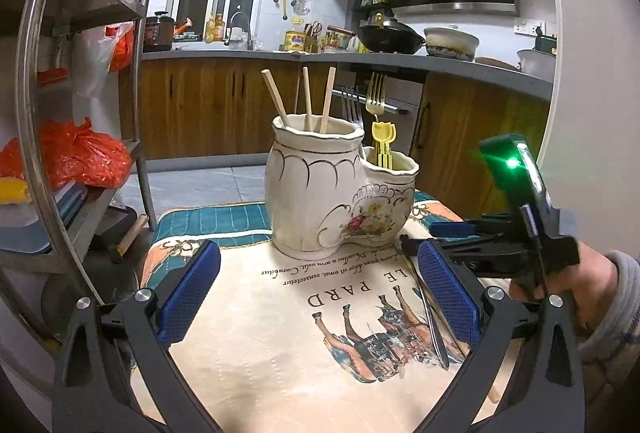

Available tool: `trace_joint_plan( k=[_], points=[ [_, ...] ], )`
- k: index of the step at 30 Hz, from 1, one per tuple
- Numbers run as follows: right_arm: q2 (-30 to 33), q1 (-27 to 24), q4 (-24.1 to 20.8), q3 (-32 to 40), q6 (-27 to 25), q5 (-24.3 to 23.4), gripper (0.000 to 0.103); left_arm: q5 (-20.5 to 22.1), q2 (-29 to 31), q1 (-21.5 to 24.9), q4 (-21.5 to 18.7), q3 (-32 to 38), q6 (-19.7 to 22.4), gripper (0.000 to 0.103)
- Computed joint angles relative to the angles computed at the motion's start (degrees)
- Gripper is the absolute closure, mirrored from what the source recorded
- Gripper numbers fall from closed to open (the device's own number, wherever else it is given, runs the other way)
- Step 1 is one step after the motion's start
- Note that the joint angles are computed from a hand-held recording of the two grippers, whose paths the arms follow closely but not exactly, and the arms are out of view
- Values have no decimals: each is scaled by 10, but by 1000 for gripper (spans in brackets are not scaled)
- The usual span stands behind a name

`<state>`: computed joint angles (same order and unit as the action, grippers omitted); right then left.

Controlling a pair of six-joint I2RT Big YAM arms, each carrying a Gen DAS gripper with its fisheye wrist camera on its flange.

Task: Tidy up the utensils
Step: 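Move the right tool to the silver spoon and grasp its handle, then lift the silver spoon with the right tool while the left tool grasps the last chopstick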

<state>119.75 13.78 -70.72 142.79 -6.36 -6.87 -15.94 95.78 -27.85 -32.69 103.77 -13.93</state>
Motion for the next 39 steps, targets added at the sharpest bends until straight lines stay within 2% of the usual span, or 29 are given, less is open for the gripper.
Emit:
trace_joint_plan(
  k=[5, 11, 13, 14, 17, 22, 25, 29, 32, 37, 38, 39],
  points=[
    [33, -4, -40, 55, -12, -11, 70, 4, 9, 0, -15, 13, 4, 6],
    [85, -19, -102, 142, -2, -65, 71, -5, 16, -5, -22, 23, 12, 6],
    [85, -21, -100, 141, -9, -76, 78, -7, 17, -6, -24, 25, 15, 6],
    [99, -20, -115, 169, -11, -83, 86, -9, 19, -6, -26, 28, 16, 6],
    [110, -20, -122, 190, -17, -93, 93, -15, 25, -8, -38, 37, 16, 6],
    [36, -23, -47, 60, -23, -118, 99, -42, 34, -15, -56, 52, 28, 6],
    [-14, -32, 3, -18, -31, -142, 99, -42, 52, -22, -100, 86, 29, 6],
    [-59, -49, 41, -77, -33, -178, 100, -39, 78, -32, -154, 132, 23, 6],
    [-71, -62, 44, -81, -39, -199, 100, -26, 101, -39, -190, 171, 8, 6],
    [-71, -84, 20, -65, -58, -231, 100, 1, 153, -55, -254, 251, -14, 8],
    [-75, -89, 22, -69, -61, -234, 100, 4, 171, -59, -276, 277, -21, 13],
    [-78, -92, 22, -71, -63, -238, 100, 10, 189, -61, -298, 304, -27, 22]
  ],
)
